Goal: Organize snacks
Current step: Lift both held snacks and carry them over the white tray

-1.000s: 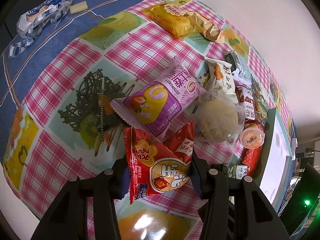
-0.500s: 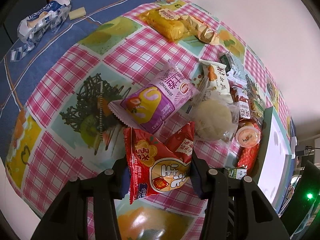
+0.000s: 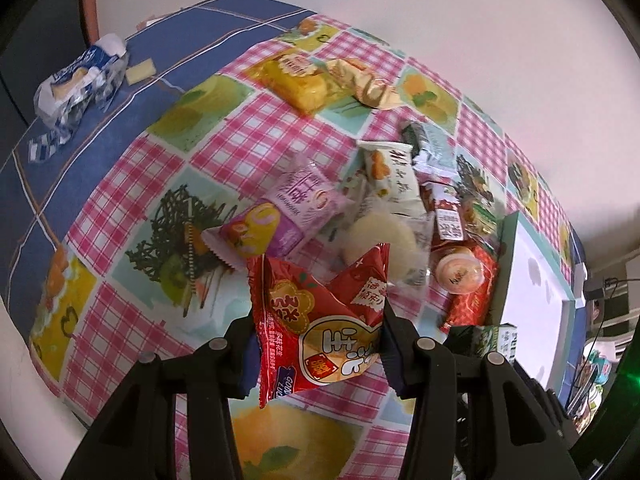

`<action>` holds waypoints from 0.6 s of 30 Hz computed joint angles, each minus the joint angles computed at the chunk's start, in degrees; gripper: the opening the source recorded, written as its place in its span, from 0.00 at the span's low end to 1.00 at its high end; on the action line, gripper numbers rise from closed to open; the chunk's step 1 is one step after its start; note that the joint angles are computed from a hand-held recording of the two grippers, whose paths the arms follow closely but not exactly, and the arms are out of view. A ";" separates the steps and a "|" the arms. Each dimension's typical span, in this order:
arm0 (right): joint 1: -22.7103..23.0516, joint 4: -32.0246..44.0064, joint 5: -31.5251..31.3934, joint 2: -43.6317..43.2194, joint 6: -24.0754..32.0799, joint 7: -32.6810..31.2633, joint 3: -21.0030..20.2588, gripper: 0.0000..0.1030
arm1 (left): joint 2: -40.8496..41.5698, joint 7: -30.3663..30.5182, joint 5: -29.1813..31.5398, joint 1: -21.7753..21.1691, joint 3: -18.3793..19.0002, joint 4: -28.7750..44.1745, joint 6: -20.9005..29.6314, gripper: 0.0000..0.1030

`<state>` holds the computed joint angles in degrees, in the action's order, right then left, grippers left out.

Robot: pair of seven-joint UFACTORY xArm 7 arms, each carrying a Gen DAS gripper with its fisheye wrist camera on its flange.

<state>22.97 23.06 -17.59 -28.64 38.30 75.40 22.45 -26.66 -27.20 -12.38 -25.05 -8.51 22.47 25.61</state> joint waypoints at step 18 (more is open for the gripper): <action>-9.57 -13.96 5.22 -31.03 14.48 -4.30 -8.60 0.67 | 11.60 -4.56 8.24 -4.32 -8.67 18.73 3.01 0.49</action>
<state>13.40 9.10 -12.37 -59.68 52.79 71.09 13.85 -15.06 -31.75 -4.14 -29.37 -17.18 41.20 28.62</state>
